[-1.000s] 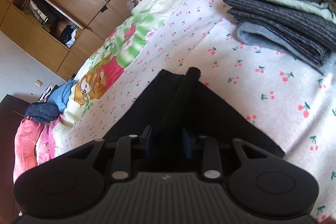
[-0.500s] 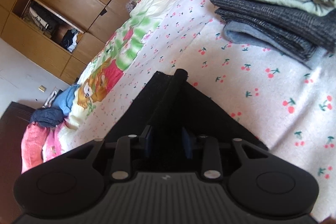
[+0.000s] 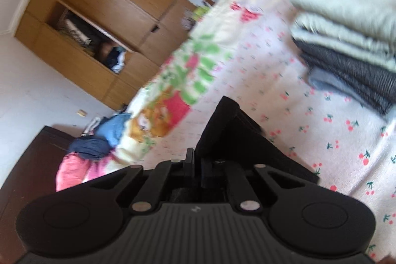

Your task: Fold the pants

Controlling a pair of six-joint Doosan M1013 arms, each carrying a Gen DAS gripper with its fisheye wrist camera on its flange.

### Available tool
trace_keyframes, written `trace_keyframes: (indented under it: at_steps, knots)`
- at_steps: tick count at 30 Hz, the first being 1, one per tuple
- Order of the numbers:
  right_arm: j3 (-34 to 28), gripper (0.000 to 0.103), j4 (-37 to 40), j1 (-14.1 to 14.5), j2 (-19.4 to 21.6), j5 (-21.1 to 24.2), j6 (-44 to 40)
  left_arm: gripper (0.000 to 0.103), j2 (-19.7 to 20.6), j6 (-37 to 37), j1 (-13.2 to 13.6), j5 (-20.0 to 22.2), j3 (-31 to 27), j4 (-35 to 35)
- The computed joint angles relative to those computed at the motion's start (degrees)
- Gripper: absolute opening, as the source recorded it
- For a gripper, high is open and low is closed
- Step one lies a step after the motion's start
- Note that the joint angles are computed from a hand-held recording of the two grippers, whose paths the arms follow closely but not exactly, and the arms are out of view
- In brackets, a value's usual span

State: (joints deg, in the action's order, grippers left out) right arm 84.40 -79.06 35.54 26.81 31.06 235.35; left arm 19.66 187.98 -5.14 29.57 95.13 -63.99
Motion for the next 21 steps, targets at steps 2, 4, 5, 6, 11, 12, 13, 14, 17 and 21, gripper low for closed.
trace_keyframes:
  at_steps: [2, 4, 5, 6, 11, 12, 13, 14, 17, 21]
  knots:
    - [1.11, 0.005, -3.21, 0.93, -1.09, 0.79, 1.19, 0.028, -0.79, 1.61, 0.55, 0.85, 0.5, -1.34]
    - [1.98, 0.005, -2.34, 1.42, -1.29, 1.76, 0.6, 0.028, -1.18, 3.17, 0.61, 1.02, 1.29, -1.28]
    - [2.19, 0.006, -0.63, 1.22, -0.97, 1.68, -0.12, 0.028, -1.1, 4.07, 0.38, 0.38, 1.68, -0.57]
    - [2.01, 0.006, 3.83, 0.48, -0.51, 0.37, -2.94, 0.028, -0.89, 3.51, -0.04, -0.51, 1.91, 1.38]
    - [-0.56, 0.011, 13.92, -1.13, 1.1, -0.45, -15.12, 0.029, 0.03, 1.49, -1.12, -1.97, 1.51, 5.33]
    - [-1.15, 0.011, 14.27, -1.3, 1.21, -0.63, -16.21, 0.029, 0.17, 2.22, -1.18, -2.21, 1.35, 4.64]
    - [-1.69, 0.012, 13.51, -1.46, 1.4, -0.82, -16.93, 0.029, 0.35, 2.71, -1.27, -2.6, 1.16, 4.14]
    - [-2.6, 0.016, 14.5, -1.7, 1.77, -0.57, -19.2, 0.029, 0.58, 3.27, -1.42, -3.06, 0.98, 3.78]
    - [-5.49, 0.018, 21.67, -2.93, 3.11, -0.5, -28.27, 0.03, 1.32, 3.1, -1.78, -3.85, 0.33, 4.58]
    - [-9.11, 0.007, 30.59, -3.77, 4.34, 1.65, -37.86, 0.031, 1.77, 3.23, -1.58, -3.76, -0.33, 3.95]
